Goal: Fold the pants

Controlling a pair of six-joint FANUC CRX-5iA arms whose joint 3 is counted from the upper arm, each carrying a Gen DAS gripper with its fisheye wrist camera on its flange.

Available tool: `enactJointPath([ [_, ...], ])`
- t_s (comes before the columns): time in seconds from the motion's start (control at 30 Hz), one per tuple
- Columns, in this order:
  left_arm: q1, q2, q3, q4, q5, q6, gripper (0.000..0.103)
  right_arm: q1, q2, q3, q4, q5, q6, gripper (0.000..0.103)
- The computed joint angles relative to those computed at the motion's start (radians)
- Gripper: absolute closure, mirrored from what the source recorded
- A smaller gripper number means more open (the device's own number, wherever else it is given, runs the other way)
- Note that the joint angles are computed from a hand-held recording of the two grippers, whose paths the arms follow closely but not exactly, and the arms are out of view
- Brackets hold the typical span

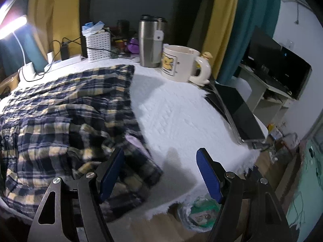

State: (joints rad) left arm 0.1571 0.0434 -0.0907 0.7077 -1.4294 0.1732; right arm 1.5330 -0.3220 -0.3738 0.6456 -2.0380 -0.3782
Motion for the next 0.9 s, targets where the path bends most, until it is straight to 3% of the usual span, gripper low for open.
enactJointPath([
  [0.07, -0.006, -0.018, -0.006, -0.026, -0.007, -0.032, 0.085, 0.025, -0.008, -0.006, -0.006, -0.026, -0.020, 0.025],
  [0.1, -0.004, -0.038, -0.023, -0.028, 0.008, -0.050, 0.089, 0.039, -0.012, -0.009, -0.011, -0.042, -0.031, 0.024],
  [0.33, 0.078, -0.172, -0.141, 0.101, 0.077, -0.103, 0.093, 0.120, -0.021, -0.010, -0.046, -0.132, -0.098, 0.020],
  [0.47, 0.125, -0.223, -0.190, 0.193, 0.117, -0.080, 0.094, 0.162, -0.011, -0.007, -0.063, -0.156, -0.098, 0.011],
  [0.67, 0.174, -0.262, -0.248, 0.285, 0.181, -0.038, 0.094, 0.166, 0.052, 0.013, -0.071, -0.126, 0.037, 0.006],
  [0.9, 0.216, -0.272, -0.272, 0.325, 0.178, -0.003, 0.094, 0.110, 0.124, 0.033, -0.007, -0.025, 0.234, 0.006],
])
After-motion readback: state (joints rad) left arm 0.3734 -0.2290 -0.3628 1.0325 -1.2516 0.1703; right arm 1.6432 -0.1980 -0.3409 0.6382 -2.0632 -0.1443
